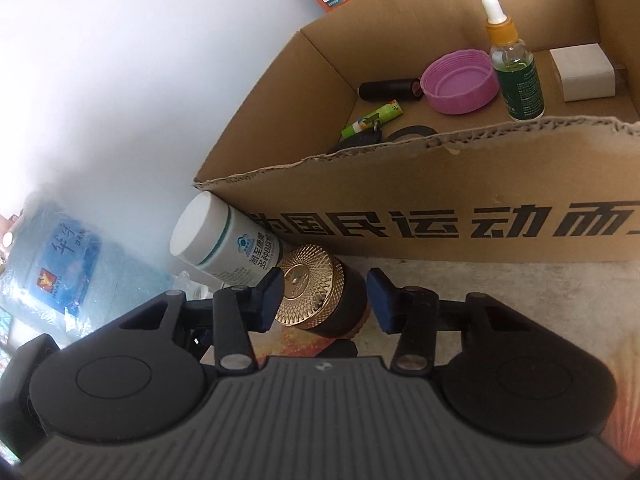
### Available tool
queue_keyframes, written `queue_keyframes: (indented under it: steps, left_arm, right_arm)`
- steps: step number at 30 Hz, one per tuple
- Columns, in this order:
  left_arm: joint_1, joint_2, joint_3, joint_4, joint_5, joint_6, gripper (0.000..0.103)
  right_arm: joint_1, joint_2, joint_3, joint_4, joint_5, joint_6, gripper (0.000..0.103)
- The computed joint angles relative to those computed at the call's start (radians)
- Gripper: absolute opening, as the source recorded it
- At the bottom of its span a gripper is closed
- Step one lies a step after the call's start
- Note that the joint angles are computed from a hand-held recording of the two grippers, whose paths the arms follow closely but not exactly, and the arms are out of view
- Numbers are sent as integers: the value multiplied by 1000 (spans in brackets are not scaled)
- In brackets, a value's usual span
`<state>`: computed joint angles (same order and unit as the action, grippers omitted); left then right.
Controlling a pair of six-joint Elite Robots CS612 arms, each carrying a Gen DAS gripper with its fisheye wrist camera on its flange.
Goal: Organize rigid objects
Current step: 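Lower the right gripper and close it on the gold-lidded jar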
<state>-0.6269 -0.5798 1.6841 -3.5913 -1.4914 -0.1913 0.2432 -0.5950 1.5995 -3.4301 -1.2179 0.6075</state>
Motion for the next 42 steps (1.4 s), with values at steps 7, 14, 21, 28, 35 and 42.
queue_keyframes:
  steps: [7, 14, 21, 28, 35, 42]
  left_arm:
    - [5, 5, -10, 3, -32, 10, 78]
    - [-2, -5, 3, 12, -47, 24, 78]
    - [-9, -16, 15, 23, -81, 38, 78]
    - [-22, -28, 31, 26, -101, 54, 78]
    - [-26, -34, 36, 37, -136, 72, 78]
    - [-32, -31, 38, 33, -159, 97, 78]
  right_arm:
    - [1, 13, -40, 62, 18, -46, 43]
    - [2, -1, -26, 75, 5, -61, 45]
    - [-1, -26, 25, 60, -11, -66, 45]
    - [-7, -48, 74, 35, -25, -62, 46]
    - [-14, -72, 122, 9, -39, -52, 46]
    - [-20, -87, 163, -22, -51, -39, 46]
